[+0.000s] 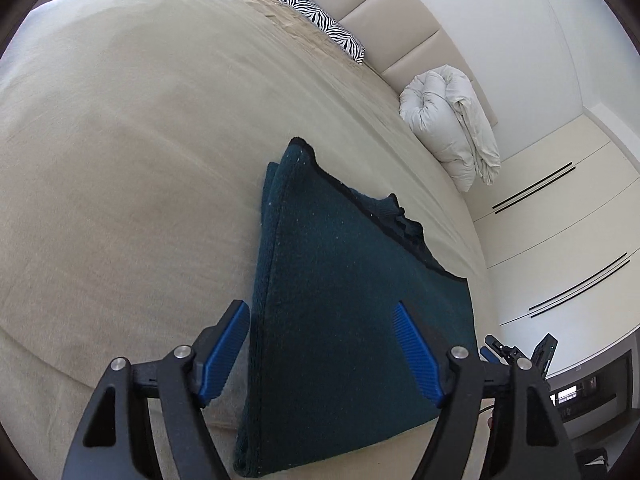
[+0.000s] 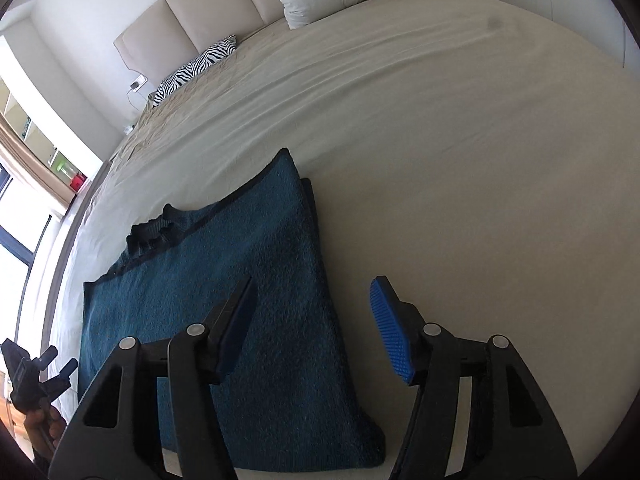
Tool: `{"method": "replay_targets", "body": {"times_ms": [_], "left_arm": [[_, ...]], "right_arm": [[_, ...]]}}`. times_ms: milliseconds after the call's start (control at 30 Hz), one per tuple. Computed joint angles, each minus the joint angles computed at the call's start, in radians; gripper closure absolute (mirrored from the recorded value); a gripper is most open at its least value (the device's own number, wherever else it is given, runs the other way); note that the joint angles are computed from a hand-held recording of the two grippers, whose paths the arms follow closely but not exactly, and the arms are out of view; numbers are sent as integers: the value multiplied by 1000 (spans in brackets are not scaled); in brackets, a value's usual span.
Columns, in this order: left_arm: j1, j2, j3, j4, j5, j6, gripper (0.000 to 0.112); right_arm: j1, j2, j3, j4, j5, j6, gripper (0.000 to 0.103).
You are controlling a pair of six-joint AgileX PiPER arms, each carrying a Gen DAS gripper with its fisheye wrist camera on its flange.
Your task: Fold small clothes
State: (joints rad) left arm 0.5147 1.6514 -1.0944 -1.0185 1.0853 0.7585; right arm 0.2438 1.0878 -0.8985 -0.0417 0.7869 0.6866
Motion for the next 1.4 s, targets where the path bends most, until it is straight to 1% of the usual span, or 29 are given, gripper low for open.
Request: {"method": "replay_targets", "body": {"times_ms": [33, 100, 133, 200, 233, 367, 400, 433, 533, 600, 633, 700, 800, 933, 967, 1033, 1067, 1100, 1167, 1233, 1333, 1400], "left_arm": [[-4, -12, 27, 8, -13, 9, 41], [-14, -34, 69, 24, -36, 29, 44], [-18, -47, 88, 28, -50, 42, 48], [-25, -74, 116, 35, -75, 62, 50], [-27, -80, 122, 36, -82, 69, 51], [-31, -88, 124, 45, -95, 61, 59], [-46, -93, 122, 49, -110, 50, 61], [-51, -101, 124, 56, -119, 50, 62], [-75, -119, 136, 70, -151, 48, 63], [-77, -120, 139, 74, -158, 45, 63], [-77, -120, 140, 72, -159, 45, 63], [-80, -124, 145, 70, -163, 42, 63], [-82, -129, 146, 73, -162, 47, 61], [-72, -126, 145, 62, -150, 54, 59], [-73, -129, 146, 63, -151, 56, 59], [-82, -140, 147, 78, -165, 57, 60], [-88, -147, 149, 89, -177, 54, 68], [-95, -154, 148, 107, -191, 40, 72], [-95, -158, 148, 131, -206, 17, 86], [-92, -160, 147, 154, -219, -2, 94], [-85, -161, 150, 164, -219, 4, 99], [-90, -176, 156, 177, -229, 6, 102]], "right_arm": [[33, -22, 21, -23, 17, 31, 54], [87, -56, 58, -68, 48, 87, 57], [92, -95, 91, -69, 58, 88, 62], [111, -152, 136, -70, 76, 104, 70], [130, -173, 150, -84, 84, 130, 70], [175, -205, 169, -112, 104, 163, 78], [185, -204, 165, -124, 110, 170, 82], [206, -206, 162, -151, 119, 198, 84], [193, -195, 143, -148, 135, 181, 84], [134, -171, 131, -110, 145, 132, 84], [103, -172, 139, -86, 134, 114, 83], [14, -167, 150, 12, 101, 14, 83], [-4, -159, 150, 48, 92, -34, 83], [-75, -176, 153, 207, 85, -190, 83], [-69, -179, 147, 211, 87, -193, 83], [-14, -175, 130, 153, 96, -144, 84], [40, -164, 113, 87, 110, -87, 87], [109, -148, 93, -5, 136, -2, 97], [224, -127, 57, -143, 189, 126, 97], [322, -121, 29, -247, 238, 227, 98], [442, -119, -5, -359, 313, 335, 98], [488, -124, -18, -392, 342, 377, 98]]}}
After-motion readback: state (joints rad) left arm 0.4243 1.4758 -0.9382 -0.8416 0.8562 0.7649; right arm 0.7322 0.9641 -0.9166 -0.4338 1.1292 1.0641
